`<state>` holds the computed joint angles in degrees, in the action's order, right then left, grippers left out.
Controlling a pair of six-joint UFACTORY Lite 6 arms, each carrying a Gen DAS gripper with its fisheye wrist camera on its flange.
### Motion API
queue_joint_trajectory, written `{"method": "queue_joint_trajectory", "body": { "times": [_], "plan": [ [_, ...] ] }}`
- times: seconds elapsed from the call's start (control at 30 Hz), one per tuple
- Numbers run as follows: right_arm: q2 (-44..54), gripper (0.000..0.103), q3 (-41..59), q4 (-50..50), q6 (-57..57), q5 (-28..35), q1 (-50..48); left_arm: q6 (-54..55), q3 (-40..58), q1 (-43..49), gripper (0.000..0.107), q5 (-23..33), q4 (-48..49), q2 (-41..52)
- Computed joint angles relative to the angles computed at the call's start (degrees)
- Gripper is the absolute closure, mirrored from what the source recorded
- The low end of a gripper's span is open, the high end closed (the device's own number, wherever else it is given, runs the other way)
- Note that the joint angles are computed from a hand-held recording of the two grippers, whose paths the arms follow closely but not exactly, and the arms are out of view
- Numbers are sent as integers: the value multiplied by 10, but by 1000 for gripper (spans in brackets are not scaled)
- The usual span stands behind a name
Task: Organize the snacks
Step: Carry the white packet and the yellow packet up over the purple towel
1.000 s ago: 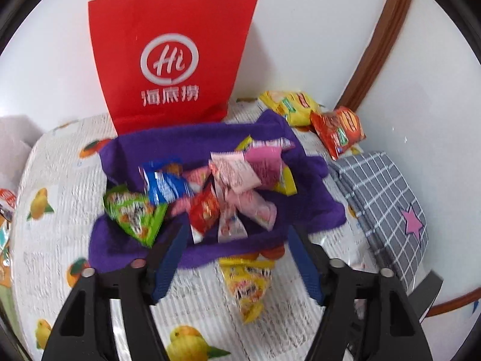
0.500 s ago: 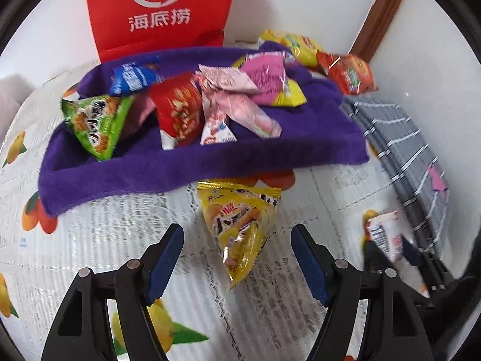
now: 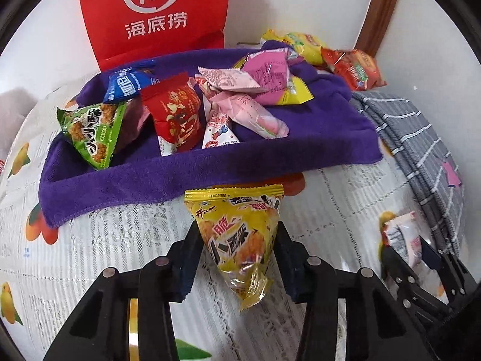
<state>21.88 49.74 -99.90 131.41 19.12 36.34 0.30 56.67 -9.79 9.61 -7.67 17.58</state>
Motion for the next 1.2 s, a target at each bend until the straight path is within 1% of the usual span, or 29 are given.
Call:
{"method": "queue_joint_trajectory", "body": {
  "times": [0.1,0.17,0.23,0.33,0.37,0.47,0.57,0.63,0.77,0.8,0.9,1.1,1.2],
  "plan": [
    [-3,51,-2,10,-14,2,4,71,-19,14,63,12,-62,-35],
    [-5,51,0,45,-50,5,10,123,-27,27,63,26,-105,-55],
    [-14,51,1,93,-96,-10,12,169,-38,45,63,38,-140,-80],
    [-44,51,-7,133,-137,-45,14,191,-58,66,63,45,-151,-125],
    [-49,51,-6,147,-150,-48,16,193,-60,69,63,47,-152,-134],
    [-73,51,9,232,-240,-32,34,207,-49,86,63,63,-161,-148],
    [-94,51,43,332,-362,-29,32,211,-31,103,63,82,-162,-159],
    [-101,51,78,403,-450,-22,24,207,-17,112,63,90,-157,-161],
    [-90,51,151,499,-566,-3,5,208,23,132,63,112,-154,-159],
    [-87,51,162,515,-585,-3,0,209,34,136,63,118,-154,-157],
    [-63,51,221,622,-703,-6,-27,194,73,145,63,129,-138,-144],
    [26,51,367,867,-961,12,-96,169,161,164,63,149,-116,-95],
    [70,51,430,940,-1037,30,-117,162,219,173,63,163,-120,-54]
  ]
}}
